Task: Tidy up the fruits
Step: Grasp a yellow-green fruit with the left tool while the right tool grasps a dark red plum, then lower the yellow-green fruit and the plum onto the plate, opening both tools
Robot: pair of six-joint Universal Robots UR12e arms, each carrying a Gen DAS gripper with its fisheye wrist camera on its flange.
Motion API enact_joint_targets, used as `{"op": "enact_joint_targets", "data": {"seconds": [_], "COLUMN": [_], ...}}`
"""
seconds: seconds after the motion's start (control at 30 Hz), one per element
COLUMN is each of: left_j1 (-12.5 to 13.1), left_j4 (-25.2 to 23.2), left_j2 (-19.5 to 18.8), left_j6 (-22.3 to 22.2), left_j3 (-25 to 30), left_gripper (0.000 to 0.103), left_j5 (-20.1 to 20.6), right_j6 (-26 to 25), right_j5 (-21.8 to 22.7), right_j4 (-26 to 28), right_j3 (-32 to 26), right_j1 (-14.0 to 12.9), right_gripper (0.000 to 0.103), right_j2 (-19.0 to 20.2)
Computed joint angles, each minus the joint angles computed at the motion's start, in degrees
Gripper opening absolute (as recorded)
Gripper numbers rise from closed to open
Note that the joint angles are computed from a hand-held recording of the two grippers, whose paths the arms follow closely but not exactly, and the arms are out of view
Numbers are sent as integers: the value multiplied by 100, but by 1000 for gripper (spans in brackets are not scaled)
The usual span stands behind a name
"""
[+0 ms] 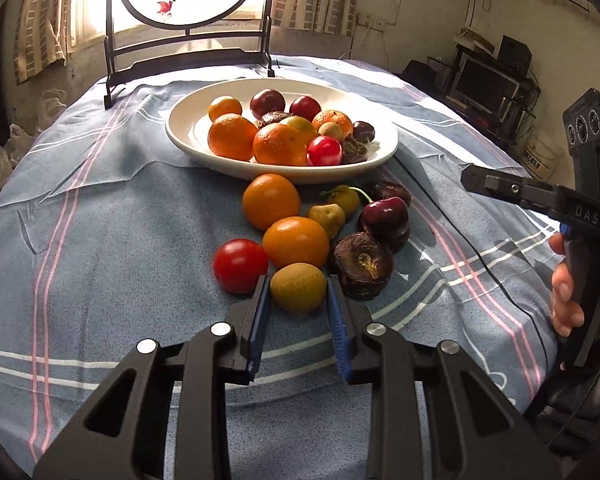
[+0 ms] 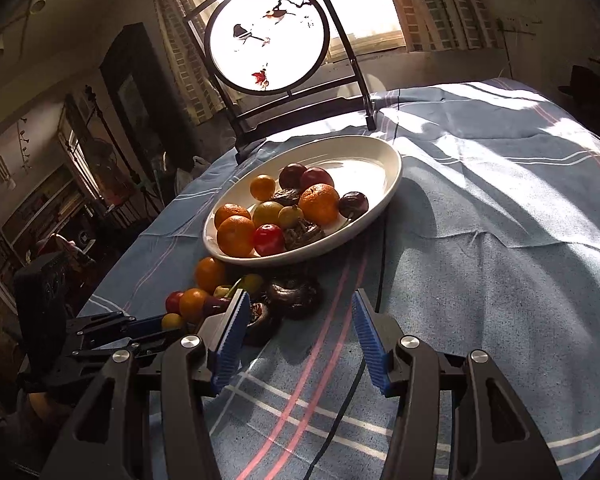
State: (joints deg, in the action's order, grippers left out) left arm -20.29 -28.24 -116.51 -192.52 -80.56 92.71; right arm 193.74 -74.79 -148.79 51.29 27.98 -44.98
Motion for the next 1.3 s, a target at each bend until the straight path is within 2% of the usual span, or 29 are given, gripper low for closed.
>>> {"op": "enact_joint_targets", "data": {"seconds": [0.13,0.17,0.23,0.33,0.43,0.5,0.53,0.6,0.7,0.83,0.93,1.03,1.17,1.3], "left_j1": [-27,-25,-22,-22,-9,-2,1,4,7,4,-13,23,68,179], "left_j4": [442,489,569,646,705,719,734,737,757,794,800,645,665,406], "left_j2": [40,44,51,59,69,75,79,80,79,82,97,98,2,-289], "left_j6": [-51,-57,-86,-96,-126,-127,-131,-132,-149,-186,-128,-105,4,34], "left_j3": [-141,-157,-181,-207,-236,-248,-258,-261,-267,-282,-297,-214,85,730], "left_gripper": [27,27,27,27,27,27,27,27,27,27,27,27,27,27], "left_j5": [155,149,161,170,120,88,81,60,53,87,149,19,77,-119], "right_j6": [-570,-668,-773,-965,-904,-873,-833,-820,-628,-439,-320,-162,-126,-20], "right_j5": [-354,-223,81,-285,-356,-418,-402,-446,-395,-28,6,5,-201,-271], "right_j4": [201,278,627,1068,1463,1733,1708,1803,1598,991,498,133,202,898], "right_j3": [-137,-202,-455,-901,-1291,-1515,-1526,-1607,-1374,-829,-448,-357,-895,-2214], "right_j1": [161,183,220,356,402,423,422,428,405,313,241,145,72,11], "right_gripper": [53,53,53,52,52,43,43,30,30,30,30,30,30,30], "right_j2": [34,64,178,389,582,687,692,726,610,329,111,24,243,931]}}
